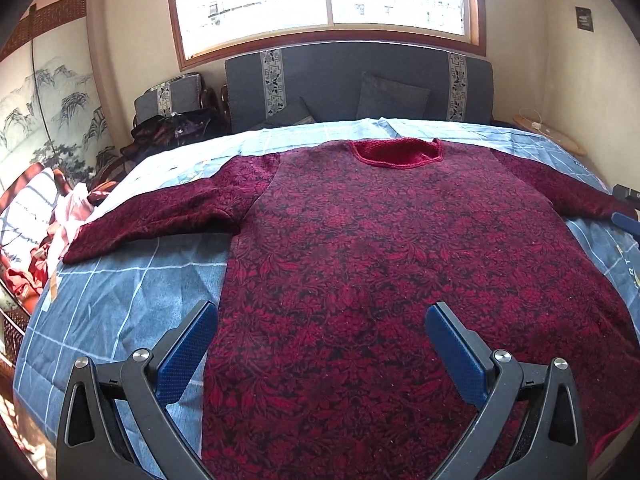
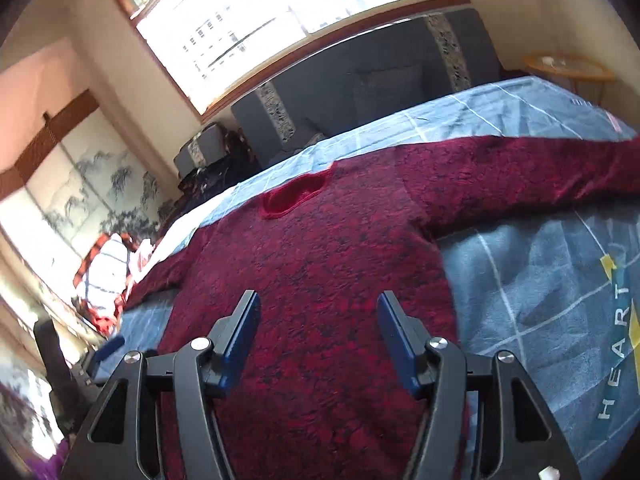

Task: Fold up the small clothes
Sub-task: 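Grasp a sweater sleeve with the right tool and fold it across the body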

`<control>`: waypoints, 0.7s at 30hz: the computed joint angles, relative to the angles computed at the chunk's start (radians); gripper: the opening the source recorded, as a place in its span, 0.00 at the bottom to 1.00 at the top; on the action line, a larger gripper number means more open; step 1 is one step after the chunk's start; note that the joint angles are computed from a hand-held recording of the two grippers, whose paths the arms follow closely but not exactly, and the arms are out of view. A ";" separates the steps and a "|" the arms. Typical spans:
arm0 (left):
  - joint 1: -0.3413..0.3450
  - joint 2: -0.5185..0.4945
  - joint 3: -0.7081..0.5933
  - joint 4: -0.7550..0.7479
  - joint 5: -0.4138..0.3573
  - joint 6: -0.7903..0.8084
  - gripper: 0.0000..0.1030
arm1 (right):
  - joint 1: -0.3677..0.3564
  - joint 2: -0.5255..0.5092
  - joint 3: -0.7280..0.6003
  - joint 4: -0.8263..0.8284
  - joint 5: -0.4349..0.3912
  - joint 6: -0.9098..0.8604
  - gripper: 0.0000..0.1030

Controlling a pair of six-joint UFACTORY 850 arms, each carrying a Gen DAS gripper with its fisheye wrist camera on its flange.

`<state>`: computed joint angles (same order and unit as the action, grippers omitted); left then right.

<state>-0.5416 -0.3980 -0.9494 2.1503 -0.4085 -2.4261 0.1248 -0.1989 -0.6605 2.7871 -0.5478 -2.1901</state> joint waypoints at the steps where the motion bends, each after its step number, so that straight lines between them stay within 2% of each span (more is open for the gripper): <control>1: 0.011 -0.009 -0.004 0.045 0.006 -0.043 1.00 | -0.067 -0.010 0.006 -0.048 -0.034 0.079 0.53; 4: 0.030 -0.035 -0.006 0.128 -0.004 -0.151 1.00 | -0.265 -0.056 0.000 -0.196 -0.140 0.310 0.53; 7: 0.041 -0.065 -0.018 0.174 0.032 -0.216 1.00 | -0.410 -0.085 -0.016 -0.235 -0.143 0.419 0.53; 9: 0.046 -0.080 -0.033 0.175 0.077 -0.207 1.00 | -0.473 -0.090 -0.030 -0.225 -0.093 0.428 0.53; 13: 0.045 -0.075 -0.019 0.252 0.054 -0.288 1.00 | -0.548 -0.119 -0.075 -0.247 0.008 0.460 0.53; 18: 0.057 -0.083 -0.028 0.233 0.085 -0.305 1.00 | -0.574 -0.167 -0.104 -0.196 0.018 0.433 0.53; 21: 0.069 -0.086 -0.032 0.258 0.113 -0.348 1.00 | -0.594 -0.197 -0.111 -0.163 -0.043 0.425 0.51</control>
